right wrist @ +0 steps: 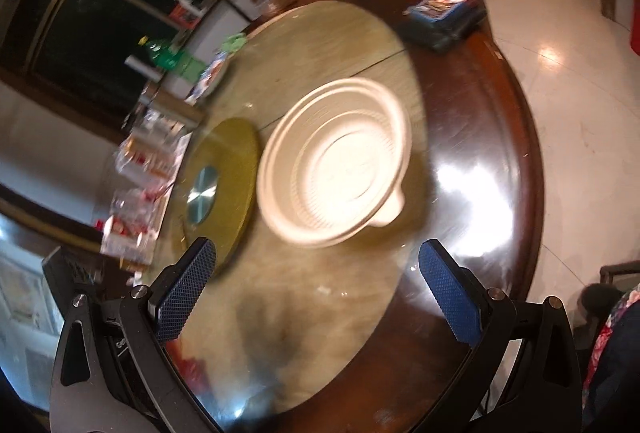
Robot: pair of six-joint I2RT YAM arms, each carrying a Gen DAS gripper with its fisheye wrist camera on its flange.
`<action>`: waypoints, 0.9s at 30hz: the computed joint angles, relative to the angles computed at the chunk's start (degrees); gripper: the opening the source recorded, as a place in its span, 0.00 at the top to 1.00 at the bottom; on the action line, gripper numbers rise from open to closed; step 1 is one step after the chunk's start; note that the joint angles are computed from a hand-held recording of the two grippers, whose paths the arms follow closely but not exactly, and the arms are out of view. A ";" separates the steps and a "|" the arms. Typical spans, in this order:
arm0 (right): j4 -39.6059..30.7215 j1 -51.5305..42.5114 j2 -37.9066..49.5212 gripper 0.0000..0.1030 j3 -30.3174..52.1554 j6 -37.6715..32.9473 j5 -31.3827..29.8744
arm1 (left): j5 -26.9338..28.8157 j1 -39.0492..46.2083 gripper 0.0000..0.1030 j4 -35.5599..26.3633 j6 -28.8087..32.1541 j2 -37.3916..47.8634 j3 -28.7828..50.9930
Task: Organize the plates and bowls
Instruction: 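Move both tools to the white plastic bowl and grasp its rim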
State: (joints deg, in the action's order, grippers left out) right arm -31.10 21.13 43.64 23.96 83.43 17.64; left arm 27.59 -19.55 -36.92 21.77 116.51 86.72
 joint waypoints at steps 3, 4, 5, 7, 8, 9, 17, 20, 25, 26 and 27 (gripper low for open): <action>3.31 -7.50 -3.05 0.01 -3.11 -3.50 -6.60 | -0.96 -2.82 0.16 -0.02 -2.66 1.17 1.49; 4.12 -9.02 -4.25 0.01 -4.05 -3.18 -7.42 | -1.09 -3.31 0.16 -0.09 -2.76 1.39 1.83; 4.27 -10.35 -6.02 0.01 -4.89 -2.95 -7.73 | -1.45 -4.17 0.16 -0.18 -3.05 1.76 2.29; 4.06 -13.67 -8.37 0.01 -5.66 -4.46 -9.58 | -2.00 -5.56 0.16 -0.29 -4.21 2.42 3.12; 4.24 -15.45 -8.42 0.01 -5.70 -5.35 -10.91 | -1.98 -6.07 0.16 -0.56 -5.01 3.04 3.84; 4.93 -16.78 -8.35 0.01 -5.84 -6.08 -12.07 | -1.81 -6.46 0.16 -0.85 -5.94 3.81 4.73; 10.25 -22.41 -3.72 0.14 -6.82 -9.74 -16.45 | -4.65 -9.73 0.16 -0.92 -8.99 6.91 7.24; 11.96 -22.67 0.34 0.33 -6.27 -10.58 -16.68 | -5.74 -11.05 0.16 0.15 -9.42 7.03 6.48; 14.30 -23.37 6.77 0.52 -5.06 -12.26 -16.97 | -8.19 -12.68 0.26 2.52 -10.20 7.01 5.25; 14.28 -23.22 7.77 0.54 -4.75 -12.32 -16.64 | -8.97 -13.03 0.30 3.00 -9.79 6.91 4.86; 14.29 -23.33 8.46 0.61 -4.66 -12.43 -16.44 | -9.44 -13.24 0.40 2.90 -9.42 7.20 5.15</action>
State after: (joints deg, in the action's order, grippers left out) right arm -16.81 -2.21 52.11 19.30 71.00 1.20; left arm 18.15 -32.79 -34.02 12.34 123.71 91.87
